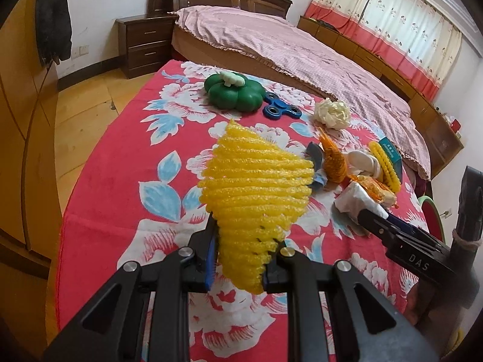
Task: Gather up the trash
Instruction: 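Grasp the silver plastic bag with the right tool while the left tool holds the foam net, then carry the bag to the red bin and open the right tool while the left tool carries the net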
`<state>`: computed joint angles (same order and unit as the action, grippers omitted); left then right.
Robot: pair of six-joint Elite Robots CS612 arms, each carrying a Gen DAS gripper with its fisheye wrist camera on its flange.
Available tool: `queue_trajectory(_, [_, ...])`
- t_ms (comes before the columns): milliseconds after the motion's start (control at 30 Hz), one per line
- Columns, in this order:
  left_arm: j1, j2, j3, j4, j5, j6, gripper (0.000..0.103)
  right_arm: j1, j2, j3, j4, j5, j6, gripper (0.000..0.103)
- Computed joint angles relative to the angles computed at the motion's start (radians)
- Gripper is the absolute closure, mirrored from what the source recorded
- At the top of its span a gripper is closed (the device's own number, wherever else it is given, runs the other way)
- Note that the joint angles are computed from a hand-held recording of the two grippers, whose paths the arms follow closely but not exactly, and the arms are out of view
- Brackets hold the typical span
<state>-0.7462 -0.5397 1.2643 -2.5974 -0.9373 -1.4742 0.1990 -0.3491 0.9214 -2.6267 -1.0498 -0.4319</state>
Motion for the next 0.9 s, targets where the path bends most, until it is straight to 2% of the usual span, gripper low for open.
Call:
queue_trajectory(33, [0.0,0.001,-0.001,0.0,-0.001,-0.001,0.081,0.001,-0.001,0.002,0.006,0.012,-0.005,0.034])
queue_trajectory(67, [0.0,0.001,0.0,-0.001,-0.002,-0.002,0.081,0.002,-0.002,0.005,0.008,0.018,-0.01,0.044])
queue_trajectory(133, [0.0,0.002,-0.001,-0.003,-0.004,-0.004,0.081,0.006,-0.006,0.015,-0.004,0.007,-0.023,0.052])
queue_trajectory(233, [0.0,0.001,0.0,-0.004,-0.004,-0.004,0.081,0.006,-0.009,0.025,-0.01,0.015,-0.033,0.055])
queue_trajectory(567, [-0.007,0.006,-0.013,-0.003,0.003,0.015,0.081,-0.016,-0.049,0.101,-0.01,0.08,-0.034,0.058])
queue_trajectory(767, [-0.011,0.011,-0.031,-0.011,0.004,0.041,0.081,-0.041,-0.081,0.159,-0.049,0.104,0.018,0.058])
queue_trajectory(900, [-0.013,0.022,-0.051,-0.038,-0.013,0.076,0.081,-0.059,-0.095,0.183,-0.091,0.097,0.087,0.058])
